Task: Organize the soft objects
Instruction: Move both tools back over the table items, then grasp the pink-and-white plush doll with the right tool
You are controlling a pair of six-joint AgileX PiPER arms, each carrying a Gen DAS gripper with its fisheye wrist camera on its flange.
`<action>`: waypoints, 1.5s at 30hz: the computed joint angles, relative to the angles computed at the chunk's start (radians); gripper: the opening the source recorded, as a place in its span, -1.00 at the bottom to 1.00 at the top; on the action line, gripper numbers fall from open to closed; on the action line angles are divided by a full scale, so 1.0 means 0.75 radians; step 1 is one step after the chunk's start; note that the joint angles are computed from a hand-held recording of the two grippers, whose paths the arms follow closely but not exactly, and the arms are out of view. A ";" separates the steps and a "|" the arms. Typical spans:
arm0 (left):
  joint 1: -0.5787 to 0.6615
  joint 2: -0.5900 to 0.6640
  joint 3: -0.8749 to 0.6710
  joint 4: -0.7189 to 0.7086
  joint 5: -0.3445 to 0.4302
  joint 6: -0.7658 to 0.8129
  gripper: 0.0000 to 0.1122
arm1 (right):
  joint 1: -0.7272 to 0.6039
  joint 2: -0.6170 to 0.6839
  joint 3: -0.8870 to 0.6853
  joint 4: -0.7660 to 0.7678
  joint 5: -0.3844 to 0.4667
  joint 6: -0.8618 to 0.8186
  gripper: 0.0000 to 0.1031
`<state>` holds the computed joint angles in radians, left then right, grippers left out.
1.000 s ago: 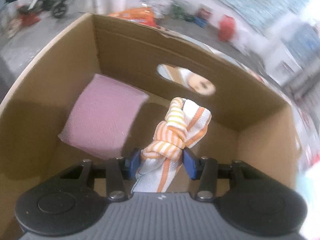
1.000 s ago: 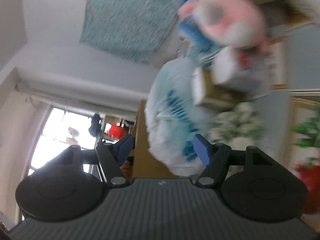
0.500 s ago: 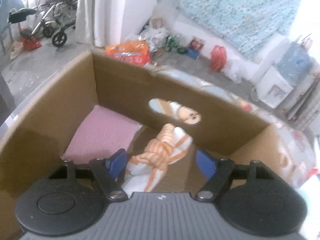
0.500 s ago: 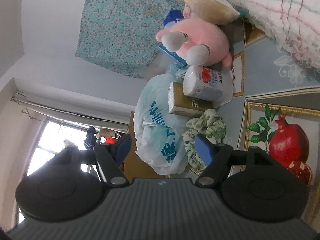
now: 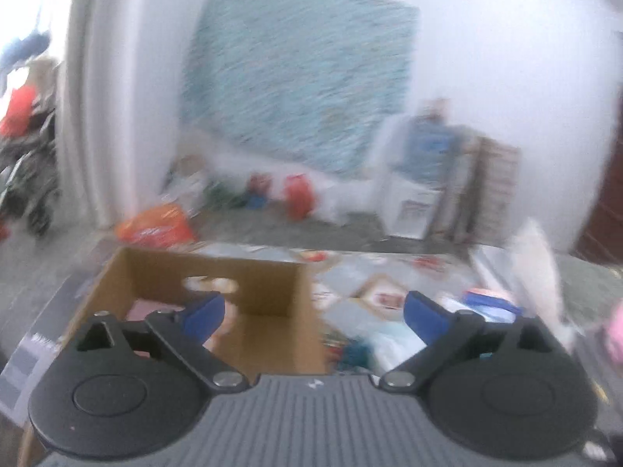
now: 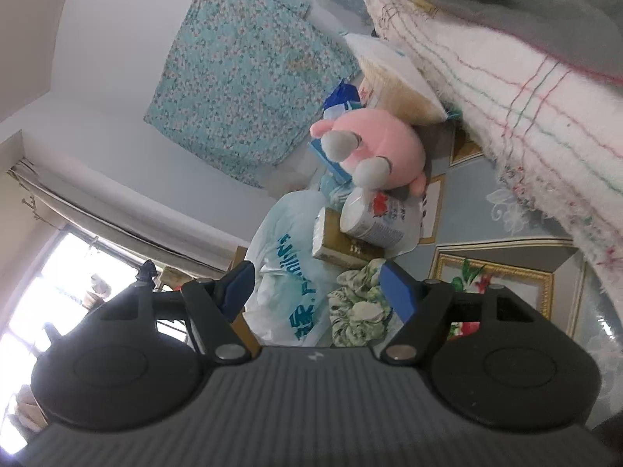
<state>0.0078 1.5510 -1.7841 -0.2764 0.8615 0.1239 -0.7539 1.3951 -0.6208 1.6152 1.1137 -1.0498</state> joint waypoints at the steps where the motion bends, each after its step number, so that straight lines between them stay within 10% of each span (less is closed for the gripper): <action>1: -0.035 -0.045 0.067 -0.019 -0.027 0.022 0.78 | -0.008 0.002 0.004 -0.001 0.001 -0.002 0.40; 11: -0.452 -0.100 0.483 -0.061 -0.399 0.142 0.78 | -0.024 -0.106 -0.088 -0.106 -0.060 0.084 0.41; 18: -0.714 0.073 0.557 0.172 -0.672 0.051 0.75 | 0.221 -0.066 -0.397 -0.269 -0.394 0.205 0.54; 24: -0.768 0.194 0.506 0.191 -0.690 -0.008 0.56 | 0.535 0.184 -0.838 -0.900 -0.681 0.587 0.56; 30: -0.776 0.190 0.580 0.085 -0.753 0.101 0.47 | 0.685 0.438 -1.143 -1.516 -0.674 1.034 0.53; 41: -0.684 0.114 0.717 -0.543 -0.640 0.696 0.36 | 0.515 0.274 -0.864 -1.086 -0.726 0.769 -0.66; 45: -0.660 0.069 0.785 -0.690 -0.558 0.851 0.36 | 0.391 0.131 -0.697 -0.868 -0.659 0.597 -0.66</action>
